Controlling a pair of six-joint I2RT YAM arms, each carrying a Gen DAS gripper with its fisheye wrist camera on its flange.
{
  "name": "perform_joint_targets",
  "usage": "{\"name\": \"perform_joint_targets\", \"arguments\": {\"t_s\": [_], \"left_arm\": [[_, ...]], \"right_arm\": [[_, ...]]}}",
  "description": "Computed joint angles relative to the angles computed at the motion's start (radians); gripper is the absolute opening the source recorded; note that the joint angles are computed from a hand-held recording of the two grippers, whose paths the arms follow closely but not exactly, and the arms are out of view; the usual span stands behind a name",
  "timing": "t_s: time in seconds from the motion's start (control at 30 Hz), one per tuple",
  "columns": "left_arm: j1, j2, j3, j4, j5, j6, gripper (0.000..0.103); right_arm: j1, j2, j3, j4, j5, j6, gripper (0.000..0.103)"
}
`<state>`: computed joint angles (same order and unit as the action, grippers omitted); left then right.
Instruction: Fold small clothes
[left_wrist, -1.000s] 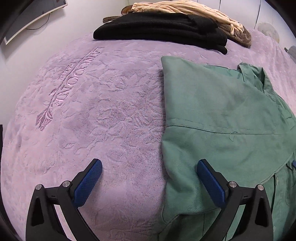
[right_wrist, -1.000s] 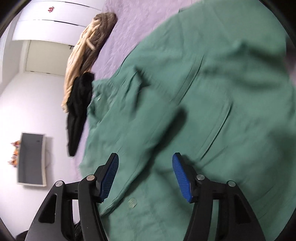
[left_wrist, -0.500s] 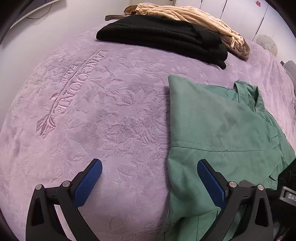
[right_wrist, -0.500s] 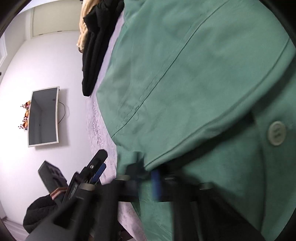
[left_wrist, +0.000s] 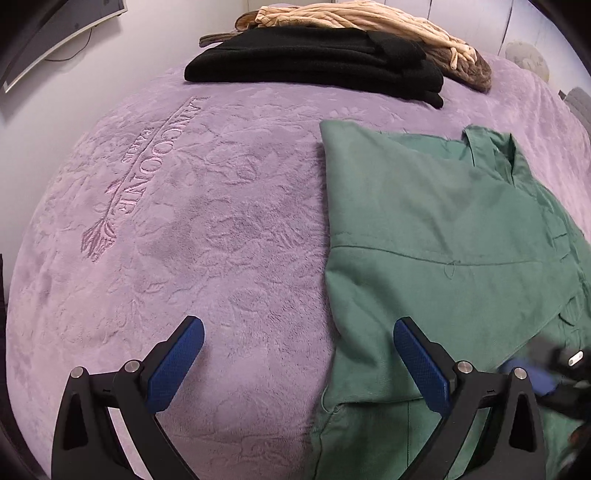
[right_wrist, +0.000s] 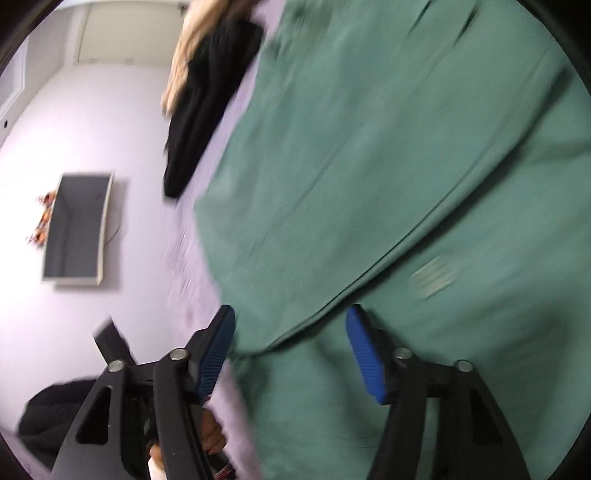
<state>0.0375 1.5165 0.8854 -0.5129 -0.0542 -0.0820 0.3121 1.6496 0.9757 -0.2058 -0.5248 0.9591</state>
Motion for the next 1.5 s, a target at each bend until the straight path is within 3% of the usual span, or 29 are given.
{"name": "perform_joint_targets", "arguments": {"t_s": [0.1,0.2,0.23,0.27,0.3,0.33,0.53,0.7,0.83,1.0,1.07,1.13,1.3,1.5], "left_arm": [[-0.016,0.019,-0.028,0.015,-0.010,-0.009,0.103],[-0.015,0.015,-0.055,0.031,-0.006,-0.028,0.103],[-0.017,0.014,-0.058,0.034,-0.008,-0.032,0.103],[-0.018,0.013,-0.061,0.037,-0.011,-0.034,0.103],[-0.021,0.015,-0.063,0.040,-0.015,-0.033,0.103],[-0.025,0.018,-0.062,0.042,-0.020,-0.032,0.103],[-0.008,0.024,-0.069,0.057,0.003,-0.003,0.103],[-0.007,0.040,-0.066,0.064,0.004,0.017,0.103],[-0.029,0.034,-0.046,0.025,-0.033,-0.003,0.103],[-0.084,-0.016,0.003,-0.073,-0.079,-0.029,0.103],[-0.124,-0.045,0.027,-0.116,-0.089,-0.042,0.103],[-0.174,-0.061,0.062,-0.158,-0.095,-0.061,0.103],[-0.376,-0.004,0.161,-0.222,-0.095,-0.182,0.103],[-0.623,0.173,0.329,-0.245,-0.088,-0.285,0.103]], "right_arm": [[-0.166,-0.038,0.003,-0.125,0.105,-0.084,0.068],[-0.295,0.006,0.010,-0.105,0.097,-0.086,0.067],[-0.325,0.023,0.017,-0.100,0.087,-0.093,0.060],[-0.344,0.048,0.025,-0.079,0.072,-0.089,0.032],[-0.359,0.082,0.045,-0.068,0.047,-0.092,0.009],[-0.377,0.096,0.070,-0.093,0.021,-0.116,0.005],[-0.345,-0.017,0.093,-0.194,0.065,-0.256,0.005],[-0.398,0.050,0.007,-0.187,0.032,-0.314,0.004],[-0.423,0.003,0.013,-0.259,0.059,-0.354,0.015],[-0.515,-0.063,0.034,-0.427,0.095,-0.438,0.021],[-0.570,-0.107,0.026,-0.481,0.068,-0.482,0.042],[-0.629,-0.143,0.016,-0.531,0.043,-0.542,0.054],[-0.779,-0.186,0.013,-0.623,-0.051,-0.666,0.056],[-0.995,-0.135,0.065,-0.705,-0.100,-0.811,0.058]]}}
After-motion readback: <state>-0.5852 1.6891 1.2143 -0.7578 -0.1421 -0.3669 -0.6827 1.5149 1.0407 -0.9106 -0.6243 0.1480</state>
